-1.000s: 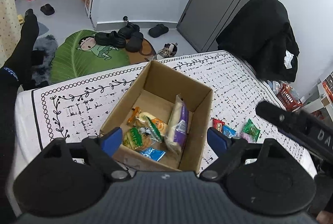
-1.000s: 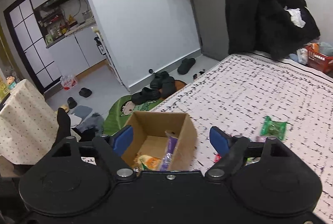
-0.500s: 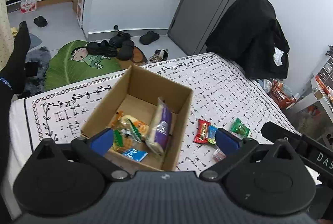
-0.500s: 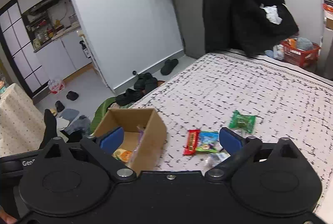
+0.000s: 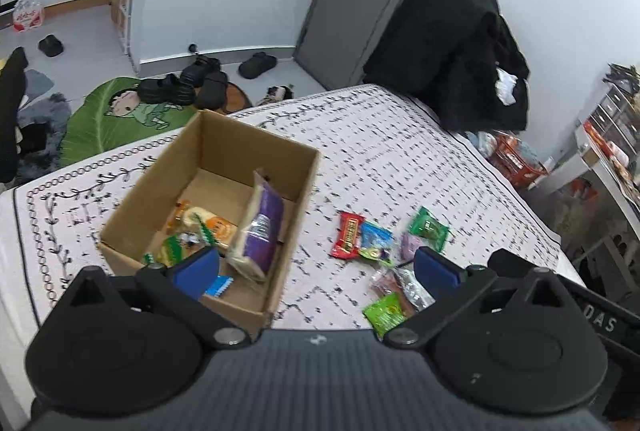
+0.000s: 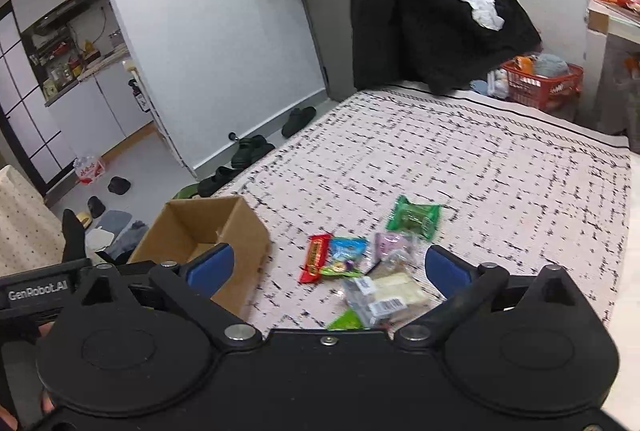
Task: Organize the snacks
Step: 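Move both tools back over the remaining snack pile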
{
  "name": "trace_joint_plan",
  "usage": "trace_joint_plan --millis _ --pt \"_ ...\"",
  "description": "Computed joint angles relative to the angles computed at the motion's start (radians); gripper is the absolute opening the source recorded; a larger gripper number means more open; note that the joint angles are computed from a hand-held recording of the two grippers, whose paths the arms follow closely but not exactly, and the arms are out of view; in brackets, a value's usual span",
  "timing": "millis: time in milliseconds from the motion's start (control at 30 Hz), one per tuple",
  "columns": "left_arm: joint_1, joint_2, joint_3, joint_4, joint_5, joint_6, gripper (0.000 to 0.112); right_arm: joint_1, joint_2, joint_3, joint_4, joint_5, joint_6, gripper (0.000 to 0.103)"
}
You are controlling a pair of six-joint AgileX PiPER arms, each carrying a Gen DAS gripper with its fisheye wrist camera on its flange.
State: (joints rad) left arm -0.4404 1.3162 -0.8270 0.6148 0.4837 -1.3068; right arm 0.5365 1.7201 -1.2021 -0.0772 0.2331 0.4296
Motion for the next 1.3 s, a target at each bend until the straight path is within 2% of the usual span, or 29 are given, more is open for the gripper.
trace_joint_plan --millis 267,333,400,500,567,700,767,867,967,1167,1300 --pt "-0.054 0.064 -0.030 -0.044 0.002 0.030 0.103 -0.056 -0.003 0.062 0.092 -0.030 -0.072 0.103" --pt "-0.066 0.089 -0.043 -0.055 0.003 0.035 0.103 -0.077 0.002 0.082 0.203 -0.051 -0.185 0.102" --pt "-0.074 0.109 -0.048 -0.064 -0.005 0.035 0.102 -0.093 0.010 0.096 0.287 -0.063 -0.271 0.098" --pt "-0.092 0.141 -0.057 -0.037 -0.021 0.000 0.101 -0.123 0.034 0.097 0.499 -0.054 -0.480 0.092" --pt "-0.105 0.163 -0.063 -0.016 -0.035 -0.025 0.100 -0.142 0.049 0.097 0.619 -0.046 -0.599 0.092" --pt "-0.106 0.215 -0.078 -0.049 -0.086 0.000 0.089 -0.179 0.089 0.088 0.843 -0.030 -0.825 0.090" --pt "-0.104 0.247 -0.087 -0.066 -0.110 0.011 0.079 -0.196 0.113 0.077 0.930 -0.018 -0.911 0.090" --pt "-0.098 0.302 -0.112 -0.122 -0.131 0.066 0.066 -0.216 0.153 0.056 1.023 -0.001 -1.010 0.090" --pt "-0.090 0.347 -0.130 -0.169 -0.154 0.102 0.057 -0.232 0.187 0.040 1.089 0.014 -1.078 0.090" --pt "-0.078 0.442 -0.185 -0.220 -0.172 0.156 0.048 -0.254 0.240 0.027 1.240 0.036 -1.227 0.090" --pt "-0.067 0.502 -0.221 -0.262 -0.181 0.189 0.046 -0.266 0.266 0.019 1.299 0.051 -1.294 0.090"
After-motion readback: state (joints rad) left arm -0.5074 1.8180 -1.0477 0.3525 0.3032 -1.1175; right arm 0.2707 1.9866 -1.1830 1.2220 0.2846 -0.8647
